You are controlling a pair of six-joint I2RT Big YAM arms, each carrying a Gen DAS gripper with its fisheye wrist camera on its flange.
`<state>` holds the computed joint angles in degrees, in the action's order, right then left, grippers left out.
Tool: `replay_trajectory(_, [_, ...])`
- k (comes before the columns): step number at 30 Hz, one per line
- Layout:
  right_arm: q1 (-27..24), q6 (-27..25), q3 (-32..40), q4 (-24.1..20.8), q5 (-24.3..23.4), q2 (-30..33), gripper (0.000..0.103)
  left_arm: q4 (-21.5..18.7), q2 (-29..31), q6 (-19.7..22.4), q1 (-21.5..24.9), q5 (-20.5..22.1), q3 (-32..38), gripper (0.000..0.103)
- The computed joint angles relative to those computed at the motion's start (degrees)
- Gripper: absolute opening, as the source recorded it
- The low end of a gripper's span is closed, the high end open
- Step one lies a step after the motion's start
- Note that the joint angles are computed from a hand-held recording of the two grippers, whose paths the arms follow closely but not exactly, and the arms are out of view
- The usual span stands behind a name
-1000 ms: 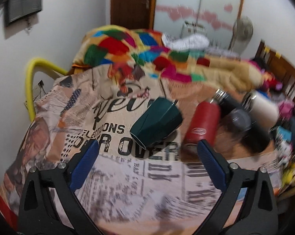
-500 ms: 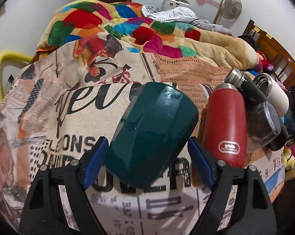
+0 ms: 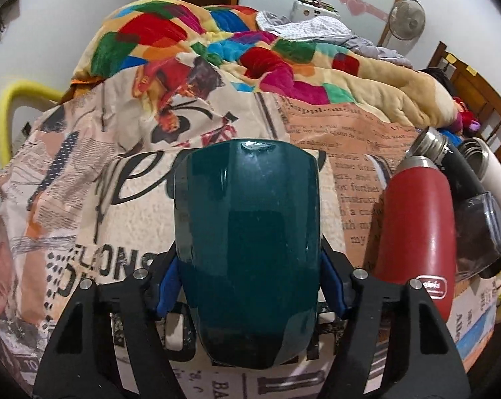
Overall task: Flip cup upright
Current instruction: 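Lift the green cup with the left tool toward the right tool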
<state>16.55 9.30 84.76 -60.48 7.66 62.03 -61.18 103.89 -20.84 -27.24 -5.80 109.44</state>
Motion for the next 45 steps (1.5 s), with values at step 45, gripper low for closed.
replay_trajectory(45, [-3.2, -0.8, -4.3, 0.8, -4.1, -9.3, 0.103, -8.1, -4.9, 0.6, -23.3, -3.7, 6.6, 0.069])
